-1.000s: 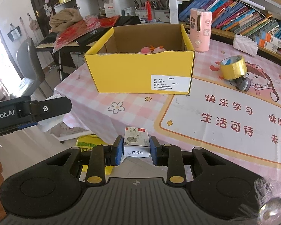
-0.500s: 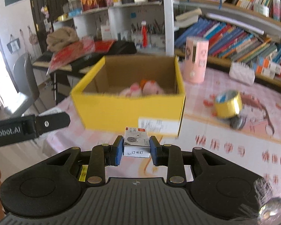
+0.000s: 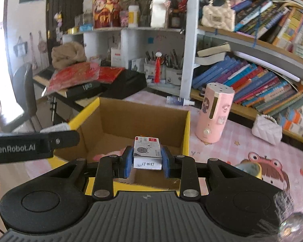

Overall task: Organize objects
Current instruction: 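Carry the charger plug and small white box with both tools over the yellow box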

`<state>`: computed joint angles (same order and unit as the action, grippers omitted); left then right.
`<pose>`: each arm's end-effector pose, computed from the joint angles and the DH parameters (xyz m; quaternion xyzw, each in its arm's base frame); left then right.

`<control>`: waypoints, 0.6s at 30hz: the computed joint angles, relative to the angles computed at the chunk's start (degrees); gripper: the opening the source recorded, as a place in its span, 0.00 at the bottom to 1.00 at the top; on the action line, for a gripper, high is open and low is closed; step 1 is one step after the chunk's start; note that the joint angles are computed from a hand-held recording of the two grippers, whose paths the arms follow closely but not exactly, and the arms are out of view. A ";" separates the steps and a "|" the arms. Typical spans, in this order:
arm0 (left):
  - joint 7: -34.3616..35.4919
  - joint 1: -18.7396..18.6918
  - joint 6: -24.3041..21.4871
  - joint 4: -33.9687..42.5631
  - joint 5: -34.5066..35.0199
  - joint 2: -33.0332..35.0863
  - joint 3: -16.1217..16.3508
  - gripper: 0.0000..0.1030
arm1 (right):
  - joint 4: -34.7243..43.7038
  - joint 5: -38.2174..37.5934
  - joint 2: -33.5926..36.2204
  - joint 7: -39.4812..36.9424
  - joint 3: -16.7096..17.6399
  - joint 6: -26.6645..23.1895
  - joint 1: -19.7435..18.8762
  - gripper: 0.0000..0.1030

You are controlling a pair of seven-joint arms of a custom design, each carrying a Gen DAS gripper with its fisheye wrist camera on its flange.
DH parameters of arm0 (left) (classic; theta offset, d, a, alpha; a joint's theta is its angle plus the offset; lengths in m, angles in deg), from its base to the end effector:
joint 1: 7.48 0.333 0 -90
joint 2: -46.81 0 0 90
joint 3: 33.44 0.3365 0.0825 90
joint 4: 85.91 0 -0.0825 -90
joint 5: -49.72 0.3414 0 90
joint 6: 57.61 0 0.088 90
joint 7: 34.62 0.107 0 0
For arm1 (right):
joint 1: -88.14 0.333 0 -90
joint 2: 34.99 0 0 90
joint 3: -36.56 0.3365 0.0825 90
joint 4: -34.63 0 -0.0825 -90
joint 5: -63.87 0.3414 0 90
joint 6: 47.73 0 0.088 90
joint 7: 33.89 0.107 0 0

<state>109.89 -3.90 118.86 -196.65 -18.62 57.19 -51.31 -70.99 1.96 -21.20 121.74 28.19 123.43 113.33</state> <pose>0.5899 -0.0591 0.5116 -0.6157 0.6188 -0.4410 0.2085 0.5707 0.2468 0.5140 -0.6721 0.5647 -0.3296 0.3475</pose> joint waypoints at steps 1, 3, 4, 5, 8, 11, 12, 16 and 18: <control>-2.93 -0.91 0.23 0.34 3.06 0.77 0.88 0.68 | 0.67 2.14 0.95 -3.24 0.84 0.01 -0.95 0.27; -8.83 -2.05 0.63 1.01 9.51 2.34 1.99 0.68 | 1.88 6.76 2.79 -10.19 1.86 0.24 -2.18 0.27; -11.58 -2.64 0.77 1.28 12.55 3.02 2.62 0.68 | 2.64 8.80 3.75 -13.64 2.29 0.16 -2.64 0.27; -14.12 -3.25 0.79 1.69 15.49 3.79 3.33 0.68 | 3.45 11.04 4.72 -17.43 2.99 -0.01 -3.28 0.27; -22.67 -6.29 0.53 2.55 25.11 5.59 7.04 0.68 | 5.63 17.52 7.28 -27.69 5.34 -1.03 -5.17 0.27; -29.66 -8.55 -0.50 3.65 32.56 7.17 10.10 0.68 | 7.38 22.86 9.21 -36.27 7.27 -1.86 -6.70 0.27; -31.40 -9.00 -0.90 4.17 34.59 7.73 10.73 0.68 | 7.85 24.59 9.76 -39.03 7.98 -2.15 -7.21 0.27; -36.85 -10.95 -1.27 5.69 42.51 9.53 13.18 0.68 | 10.26 32.48 11.90 -49.91 11.56 -4.68 -9.68 0.27; -38.99 -11.45 -1.73 6.58 45.52 10.29 13.81 0.68 | 11.38 35.66 12.77 -54.50 12.77 -6.05 -10.40 0.27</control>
<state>70.90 -15.35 117.13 -190.07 26.90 67.48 -37.51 -59.61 37.62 -8.43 67.25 40.97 117.38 102.93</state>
